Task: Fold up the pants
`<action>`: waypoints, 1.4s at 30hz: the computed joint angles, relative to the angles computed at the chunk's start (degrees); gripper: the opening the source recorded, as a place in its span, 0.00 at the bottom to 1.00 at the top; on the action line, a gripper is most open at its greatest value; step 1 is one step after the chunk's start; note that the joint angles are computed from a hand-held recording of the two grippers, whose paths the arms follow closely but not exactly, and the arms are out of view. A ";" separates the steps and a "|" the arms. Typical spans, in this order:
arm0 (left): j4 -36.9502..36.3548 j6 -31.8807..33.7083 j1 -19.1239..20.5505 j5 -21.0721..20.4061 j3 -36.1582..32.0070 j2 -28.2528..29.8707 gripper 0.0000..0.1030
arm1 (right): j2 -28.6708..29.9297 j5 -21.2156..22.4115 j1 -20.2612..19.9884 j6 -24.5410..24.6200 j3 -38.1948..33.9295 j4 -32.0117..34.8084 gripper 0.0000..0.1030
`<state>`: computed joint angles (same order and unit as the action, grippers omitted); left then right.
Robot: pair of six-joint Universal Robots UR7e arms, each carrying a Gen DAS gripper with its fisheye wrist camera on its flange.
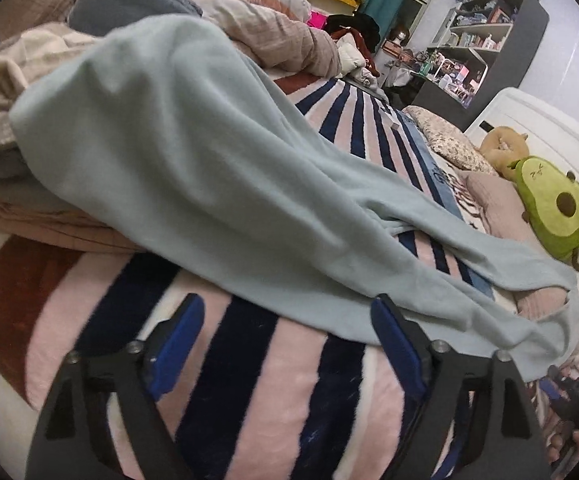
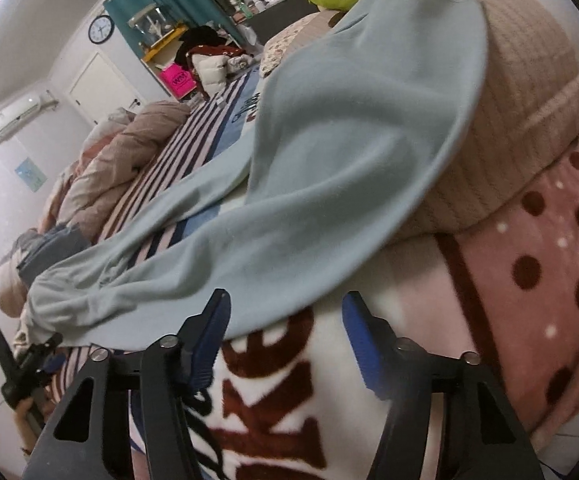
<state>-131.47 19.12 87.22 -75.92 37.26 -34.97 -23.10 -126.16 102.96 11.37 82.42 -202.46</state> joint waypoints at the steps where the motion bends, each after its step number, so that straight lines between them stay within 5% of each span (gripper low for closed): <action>1: 1.02 -0.53 0.12 -0.26 -1.39 0.70 0.77 | 0.18 0.06 -0.07 0.10 -0.54 0.63 0.49; 5: 3.08 -2.24 0.30 0.86 -4.85 2.73 0.77 | 1.13 0.33 -0.35 0.26 -3.14 3.18 0.38; 12: 4.40 -4.87 1.09 1.16 -13.17 7.14 0.77 | 1.04 1.45 -1.01 1.36 -3.68 1.88 0.34; 14: 4.77 -5.02 1.09 1.86 -16.47 8.95 0.69 | 1.18 0.67 -0.85 1.52 -4.25 2.11 0.21; 16: 6.55 -5.65 1.25 1.58 -20.28 10.83 0.45 | 1.68 -0.24 -0.46 0.63 -5.26 1.53 0.11; 20: 10.72 -5.63 1.89 -2.69 -26.37 13.57 0.09 | 1.70 -0.11 0.14 -1.71 -5.61 -0.29 0.06; 23: 6.52 -4.50 1.76 -3.46 -20.30 10.53 0.01 | 1.69 -0.10 0.57 -3.27 -5.79 -1.56 0.05; 37: -6.31 1.21 -0.05 -1.56 0.60 -1.75 0.00 | -0.52 3.60 1.06 -5.66 -0.37 -8.66 0.02; 40: -3.76 -0.32 0.04 -0.26 0.01 -1.40 0.00 | -1.39 3.47 0.48 -3.08 1.15 -7.30 0.06; 42: -3.66 -0.89 0.16 0.24 0.68 -1.56 0.04 | -1.79 3.17 0.08 -1.73 1.86 -6.40 0.25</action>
<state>-135.13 18.23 87.39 -75.68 37.94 -36.52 -24.89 -123.00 103.04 9.63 84.29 -208.86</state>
